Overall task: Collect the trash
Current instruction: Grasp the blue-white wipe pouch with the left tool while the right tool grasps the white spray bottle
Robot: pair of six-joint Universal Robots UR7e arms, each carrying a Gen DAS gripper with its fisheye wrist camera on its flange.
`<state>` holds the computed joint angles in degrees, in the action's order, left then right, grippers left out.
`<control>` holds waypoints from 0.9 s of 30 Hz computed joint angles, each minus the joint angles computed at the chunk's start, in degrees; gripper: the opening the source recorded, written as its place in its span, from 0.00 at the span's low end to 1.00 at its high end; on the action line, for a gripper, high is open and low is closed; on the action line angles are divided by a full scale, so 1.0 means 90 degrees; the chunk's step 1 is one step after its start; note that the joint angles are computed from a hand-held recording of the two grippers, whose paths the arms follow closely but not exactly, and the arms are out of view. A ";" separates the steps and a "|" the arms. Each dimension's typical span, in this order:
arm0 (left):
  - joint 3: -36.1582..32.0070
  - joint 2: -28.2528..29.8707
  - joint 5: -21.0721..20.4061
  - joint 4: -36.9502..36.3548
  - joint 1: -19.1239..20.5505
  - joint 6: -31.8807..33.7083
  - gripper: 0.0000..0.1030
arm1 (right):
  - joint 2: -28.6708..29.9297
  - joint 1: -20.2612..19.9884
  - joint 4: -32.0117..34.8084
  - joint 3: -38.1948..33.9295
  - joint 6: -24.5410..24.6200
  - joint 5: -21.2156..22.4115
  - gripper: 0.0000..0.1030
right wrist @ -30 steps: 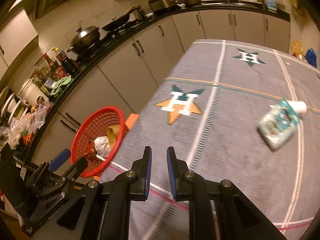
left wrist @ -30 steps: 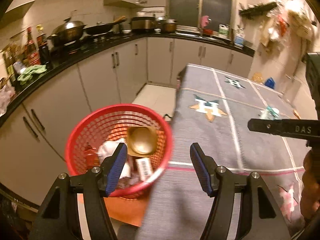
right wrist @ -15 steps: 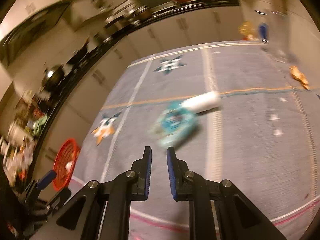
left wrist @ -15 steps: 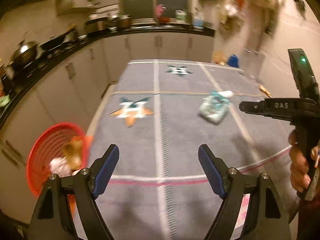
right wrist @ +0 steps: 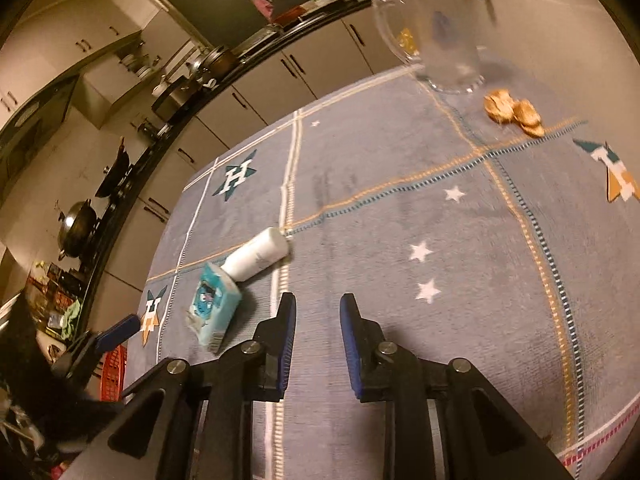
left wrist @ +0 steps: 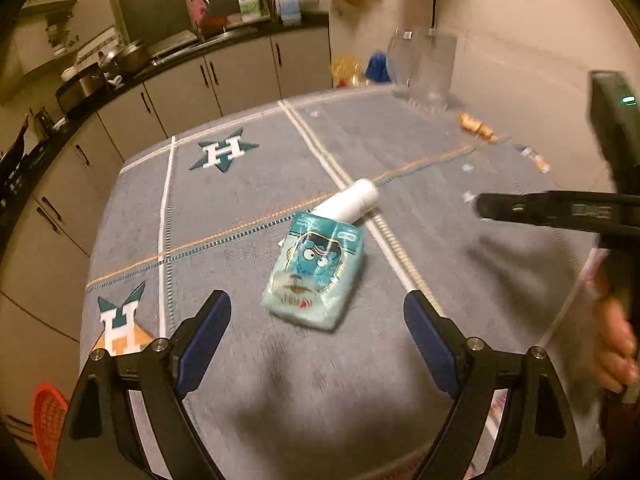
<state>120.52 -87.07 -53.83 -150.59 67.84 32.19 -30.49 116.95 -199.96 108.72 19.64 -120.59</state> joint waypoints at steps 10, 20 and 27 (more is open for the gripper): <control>-0.0314 0.1005 0.0420 -0.0567 0.0075 0.0431 0.85 | 0.0103 0.0057 -0.0033 -0.0039 -0.0190 0.0266 0.25; -0.0041 0.0830 0.0144 -0.1104 0.0243 0.0071 0.40 | 0.0192 0.0042 0.0086 -0.0144 -0.0181 0.0144 0.25; 0.0228 0.0173 -0.0339 -0.1399 0.0424 -0.0317 0.28 | 0.0142 0.0171 0.0709 -0.0468 -0.0199 0.0151 0.25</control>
<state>122.58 -85.51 -56.88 -163.18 71.65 29.35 -29.21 118.49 -193.57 104.50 17.85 -119.23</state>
